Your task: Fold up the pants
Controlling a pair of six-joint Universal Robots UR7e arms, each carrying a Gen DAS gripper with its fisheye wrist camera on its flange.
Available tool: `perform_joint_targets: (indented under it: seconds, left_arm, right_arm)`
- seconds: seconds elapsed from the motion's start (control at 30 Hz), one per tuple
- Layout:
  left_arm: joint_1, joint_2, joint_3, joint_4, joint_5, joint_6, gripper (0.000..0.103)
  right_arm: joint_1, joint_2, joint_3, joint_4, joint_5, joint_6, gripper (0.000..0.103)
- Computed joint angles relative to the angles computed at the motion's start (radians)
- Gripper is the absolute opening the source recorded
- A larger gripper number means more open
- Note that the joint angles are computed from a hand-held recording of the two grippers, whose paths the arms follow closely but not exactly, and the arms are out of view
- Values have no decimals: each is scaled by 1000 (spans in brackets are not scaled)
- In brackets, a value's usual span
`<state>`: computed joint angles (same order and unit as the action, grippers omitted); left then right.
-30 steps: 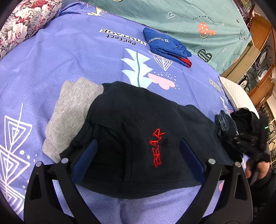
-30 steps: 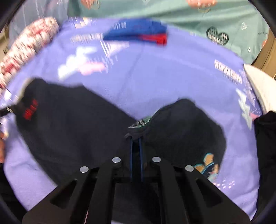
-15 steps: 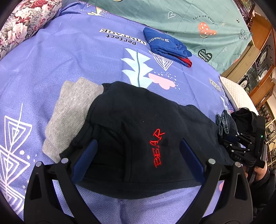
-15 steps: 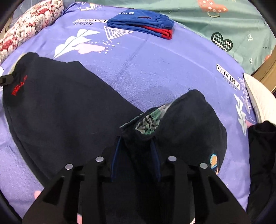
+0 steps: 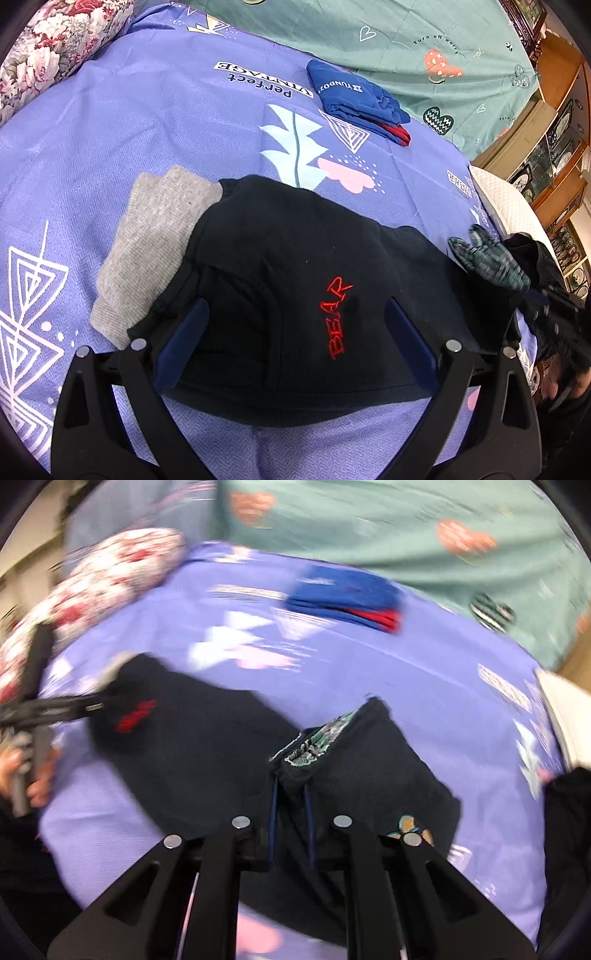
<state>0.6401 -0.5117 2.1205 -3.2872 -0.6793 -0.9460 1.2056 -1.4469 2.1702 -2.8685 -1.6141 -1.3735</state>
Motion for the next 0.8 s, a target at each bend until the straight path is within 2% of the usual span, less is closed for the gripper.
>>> perform_joint_targets:
  seconds: [0.07, 0.1, 0.17, 0.23, 0.27, 0.3, 0.33, 0.4, 0.5, 0.57, 0.63, 0.73, 0.8]
  left_arm:
    - [-1, 0, -1, 4, 2, -2, 97]
    - [-2, 0, 1, 2, 3, -3, 97]
    - [0, 0, 2, -4, 0, 0, 97]
    - [0, 0, 3, -12, -1, 2, 97]
    - [2, 0, 0, -1, 0, -1, 97]
    - [3, -1, -5, 11, 1, -2, 97]
    - [4, -1, -10, 26, 4, -6, 97]
    - [1, -1, -16, 51, 11, -13, 97]
    - [3, 0, -13, 34, 9, -8, 97]
    - [2, 0, -12, 34, 10, -9, 97]
    - [2, -1, -13, 41, 11, -11, 97]
    - [2, -2, -14, 54, 13, -15, 97]
    - [1, -2, -13, 49, 12, -14, 97]
  right_arm:
    - [8, 28, 13, 4, -35, -25, 13]
    - [12, 82, 9, -27, -102, -28, 14]
    - [-6, 128, -1, -20, -143, -32, 21]
    - [-27, 107, 20, -23, -95, -63, 20]
    - [-34, 87, 14, 19, -74, -56, 18]
    - [-37, 78, 11, 35, -64, -48, 10]
    - [-39, 68, 9, 46, -56, -42, 9]
    - [-36, 51, 12, 57, -50, -52, 9]
    - [-30, 74, 17, 14, -80, -64, 11]
    - [-36, 94, 36, -69, -70, -92, 20]
    - [-41, 101, 65, -150, -46, -140, 34]
    - [-35, 112, 97, -223, -34, -194, 39]
    - [-23, 137, 95, -245, -52, -189, 40]
